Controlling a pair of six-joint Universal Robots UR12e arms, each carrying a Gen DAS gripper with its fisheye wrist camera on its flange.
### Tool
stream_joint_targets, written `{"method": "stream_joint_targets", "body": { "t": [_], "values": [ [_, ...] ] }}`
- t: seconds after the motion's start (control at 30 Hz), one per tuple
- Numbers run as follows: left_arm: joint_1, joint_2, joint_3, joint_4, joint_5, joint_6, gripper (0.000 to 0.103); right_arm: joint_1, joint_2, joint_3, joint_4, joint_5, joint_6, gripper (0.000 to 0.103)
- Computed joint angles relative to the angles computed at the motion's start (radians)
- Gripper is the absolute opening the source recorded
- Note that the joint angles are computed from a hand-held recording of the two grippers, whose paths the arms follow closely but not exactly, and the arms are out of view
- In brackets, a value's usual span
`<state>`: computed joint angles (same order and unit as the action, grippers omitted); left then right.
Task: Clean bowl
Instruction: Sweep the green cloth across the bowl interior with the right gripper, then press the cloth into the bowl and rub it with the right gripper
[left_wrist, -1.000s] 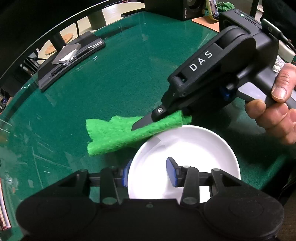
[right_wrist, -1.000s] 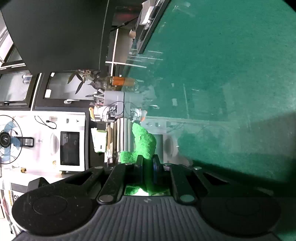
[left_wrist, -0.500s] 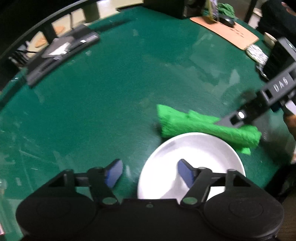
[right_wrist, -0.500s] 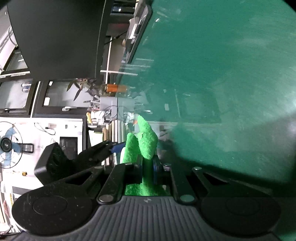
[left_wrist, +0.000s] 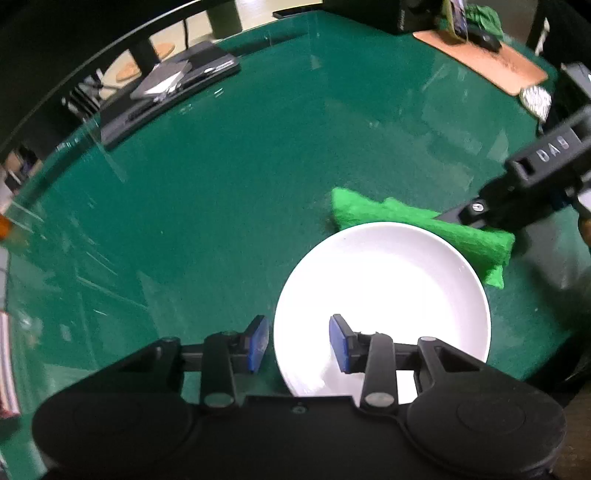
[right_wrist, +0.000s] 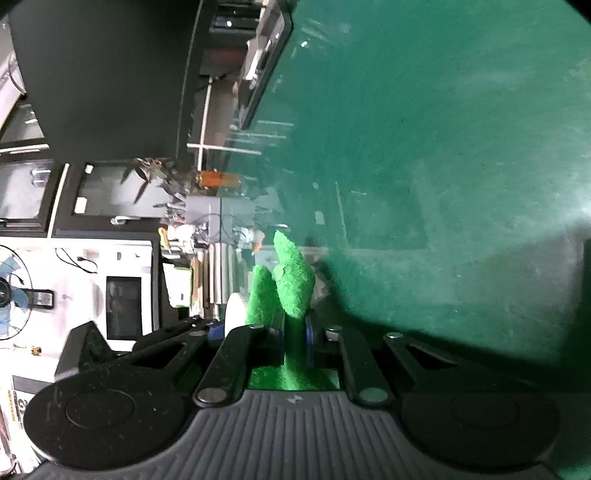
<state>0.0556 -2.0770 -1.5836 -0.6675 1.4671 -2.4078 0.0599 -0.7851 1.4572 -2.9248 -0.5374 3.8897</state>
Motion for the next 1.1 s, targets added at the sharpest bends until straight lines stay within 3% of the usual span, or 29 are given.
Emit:
{"method": "stream_joint_targets", "body": {
  "t": [0.3,0.63,0.8,1.0,1.1],
  "values": [
    [-0.012,0.002,-0.008,0.031,0.030,0.015,0.034,0.035,0.057,-0.153,0.140,0.012,-0.111,0.012],
    [-0.011,0.000,-0.001,0.015,0.009,0.035,0.037,0.015,0.007,-0.074,0.177,-0.009,-0.137,0.012],
    [-0.010,-0.002,0.002,0.014,0.009,0.040,0.037,0.032,0.026,-0.126,0.226,-0.022,-0.176,0.012],
    [-0.009,-0.001,0.001,0.009,0.001,0.040,0.037,0.060,0.019,-0.182,0.356,-0.102,-0.319,0.012],
    [-0.006,-0.001,0.004,0.001,-0.014,0.046,0.037,0.071,-0.009,-0.179,0.407,-0.188,-0.399,0.012]
  ]
}}
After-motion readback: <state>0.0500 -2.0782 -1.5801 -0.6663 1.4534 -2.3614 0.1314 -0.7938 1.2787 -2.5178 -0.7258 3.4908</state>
